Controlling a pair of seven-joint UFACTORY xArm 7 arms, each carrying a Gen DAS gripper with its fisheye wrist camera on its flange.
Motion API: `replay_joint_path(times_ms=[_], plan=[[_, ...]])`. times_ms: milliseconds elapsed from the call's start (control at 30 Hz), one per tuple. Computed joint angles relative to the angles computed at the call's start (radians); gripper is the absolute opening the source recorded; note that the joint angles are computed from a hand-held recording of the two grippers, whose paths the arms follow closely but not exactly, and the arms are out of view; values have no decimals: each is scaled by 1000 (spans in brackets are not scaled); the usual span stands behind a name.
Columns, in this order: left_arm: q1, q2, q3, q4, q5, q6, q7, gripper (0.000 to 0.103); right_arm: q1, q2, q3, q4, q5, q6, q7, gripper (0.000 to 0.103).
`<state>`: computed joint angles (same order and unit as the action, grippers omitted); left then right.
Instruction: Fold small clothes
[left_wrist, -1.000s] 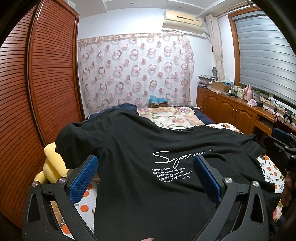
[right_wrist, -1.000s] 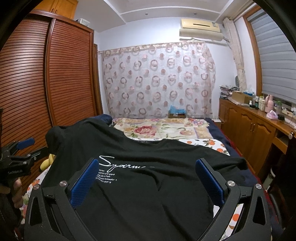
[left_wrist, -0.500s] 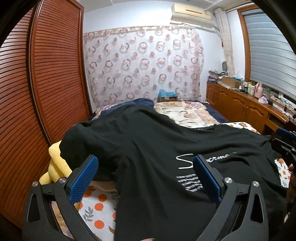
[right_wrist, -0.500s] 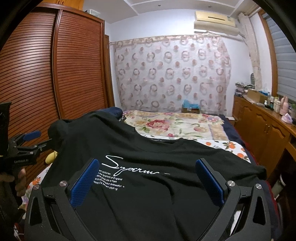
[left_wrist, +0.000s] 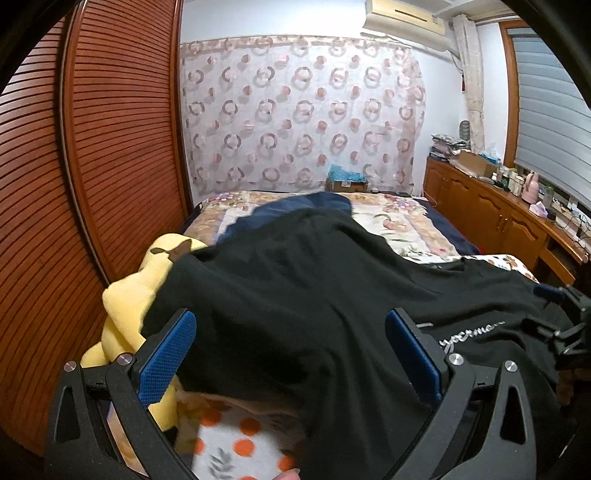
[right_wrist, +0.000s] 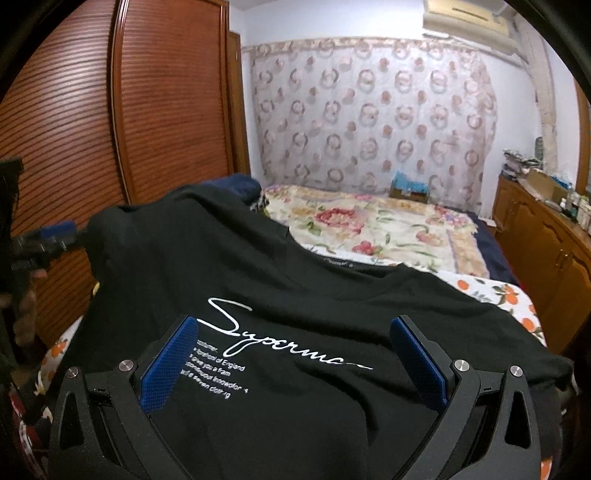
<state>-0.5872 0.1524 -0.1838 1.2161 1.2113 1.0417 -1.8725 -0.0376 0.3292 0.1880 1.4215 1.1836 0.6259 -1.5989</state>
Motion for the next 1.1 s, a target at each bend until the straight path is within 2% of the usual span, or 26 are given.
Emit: replay_joint_path(times_ms=[67,167,267,333,400,500,600,767,867,900,967,1000,1100], plan=[[10,-19,6,-16,-5,-7,11,102,17,48,-8,62,-71,8,62,103],[56,-73,18,-74,-11,-68,16,101,28,128,-8,170,-193,28,168,103],[104,-99,21,-106,-29,-114,37,92,38,199,5,274,-292,52,258,103],[135,-108,26,-120,-54,-136,62,81,43,247,10,349,-355,76,317,103],[164,-119,31,-138,-75,-162,86,74,44,281,23,399,-400,89,359,103],[202,-138,35,-173,-98,-214,93,67,40,313,48,447,-452,100,407,103],[237,-142,40,-200,-126,-303,94,66,17,324,77,449,-467,101,411,103],[274,-120,54,-184,-192,-374,191,63,12,346,98,471,-485,101,428,103],[284,-116,59,-175,-245,-397,263,50,-11,329,120,422,-455,77,385,103],[287,-114,60,-172,-276,-401,303,39,-12,327,121,418,-451,74,382,103],[289,-107,60,-165,-318,-404,360,26,-17,326,124,413,-438,71,372,103],[289,-107,60,-167,-336,-414,381,14,-20,325,126,410,-432,70,368,103],[276,-124,53,-165,-311,-389,374,9,-29,316,130,393,-410,66,350,103]])
